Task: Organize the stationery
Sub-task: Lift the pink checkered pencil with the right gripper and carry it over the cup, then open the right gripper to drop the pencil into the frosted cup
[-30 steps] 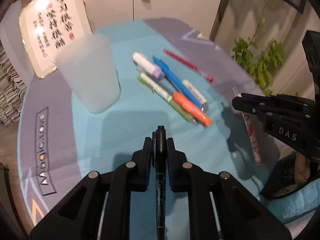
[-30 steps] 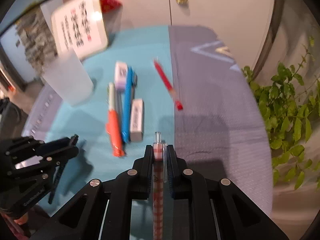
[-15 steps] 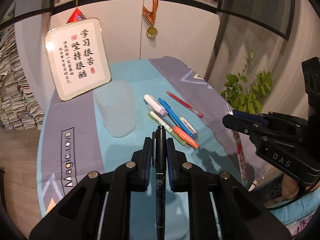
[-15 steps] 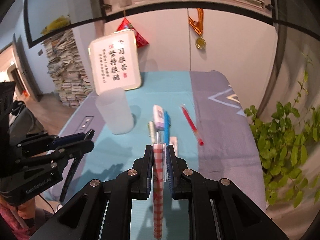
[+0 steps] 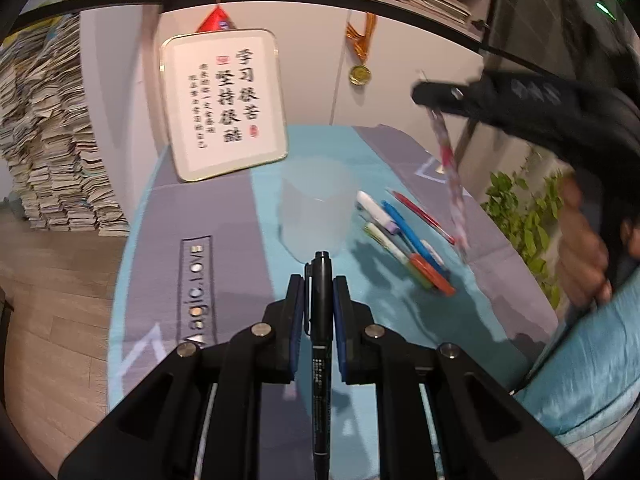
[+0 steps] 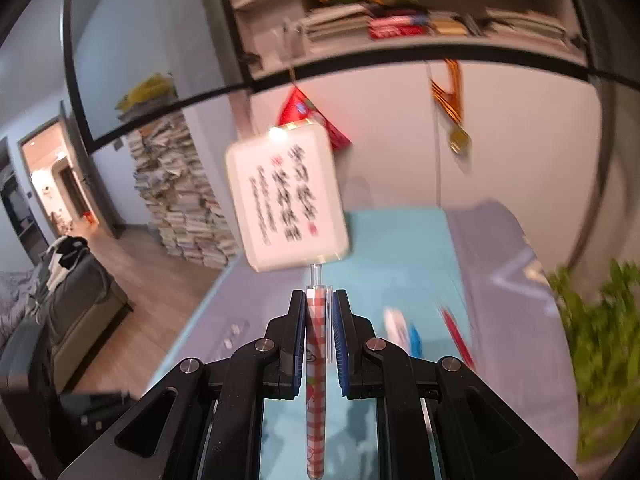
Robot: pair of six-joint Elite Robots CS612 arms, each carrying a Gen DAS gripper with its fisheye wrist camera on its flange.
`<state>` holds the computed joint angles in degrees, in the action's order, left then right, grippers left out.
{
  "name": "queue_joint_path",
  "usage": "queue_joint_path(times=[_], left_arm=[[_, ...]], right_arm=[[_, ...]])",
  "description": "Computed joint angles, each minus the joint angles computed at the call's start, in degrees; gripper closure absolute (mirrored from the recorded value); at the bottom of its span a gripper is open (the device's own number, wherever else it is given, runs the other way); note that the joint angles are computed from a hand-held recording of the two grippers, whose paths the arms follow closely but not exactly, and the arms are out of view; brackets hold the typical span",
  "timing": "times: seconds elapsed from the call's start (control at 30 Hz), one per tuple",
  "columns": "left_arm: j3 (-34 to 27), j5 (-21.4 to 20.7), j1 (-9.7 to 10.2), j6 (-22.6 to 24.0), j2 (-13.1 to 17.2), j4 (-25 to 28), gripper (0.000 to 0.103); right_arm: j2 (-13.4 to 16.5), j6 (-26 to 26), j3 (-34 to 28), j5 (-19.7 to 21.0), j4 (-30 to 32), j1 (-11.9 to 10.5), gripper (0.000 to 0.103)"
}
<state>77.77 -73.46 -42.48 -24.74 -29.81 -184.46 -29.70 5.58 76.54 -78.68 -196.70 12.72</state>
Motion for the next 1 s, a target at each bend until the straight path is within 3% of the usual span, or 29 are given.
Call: queue_joint_path(times=[0.23, 0.47, 0.63, 0.8, 1.0], left_arm=[[-0.77, -0.28, 1.28, 0.74, 0.78, -1.27, 0.091], [-2.81, -0.83, 2.50, 1.93, 2.05, -2.49, 0.091], [-4.74, -1.55, 3.05, 1.84, 3.08, -1.25, 0.091], [-5.79, -2.12, 3.49, 1.28, 3.64, -0.36, 0.091], [-5.79, -2.02, 3.62, 0.82, 3.50, -0.81, 0.091]], right_arm=[[4.15, -1.33, -9.55, -5.88, 4.52, 2.12, 0.089], [7.37, -2.85, -14.96, -7.86, 1.30, 2.95, 0.089], [9.68, -1.61, -19.05, -7.51, 5.16, 2.82, 0.089], [10.28, -0.14, -19.85, -6.96, 8.26, 2.29, 0.089], [8.93, 0.02, -16.84, -6.04, 8.84, 1.88, 0.089]])
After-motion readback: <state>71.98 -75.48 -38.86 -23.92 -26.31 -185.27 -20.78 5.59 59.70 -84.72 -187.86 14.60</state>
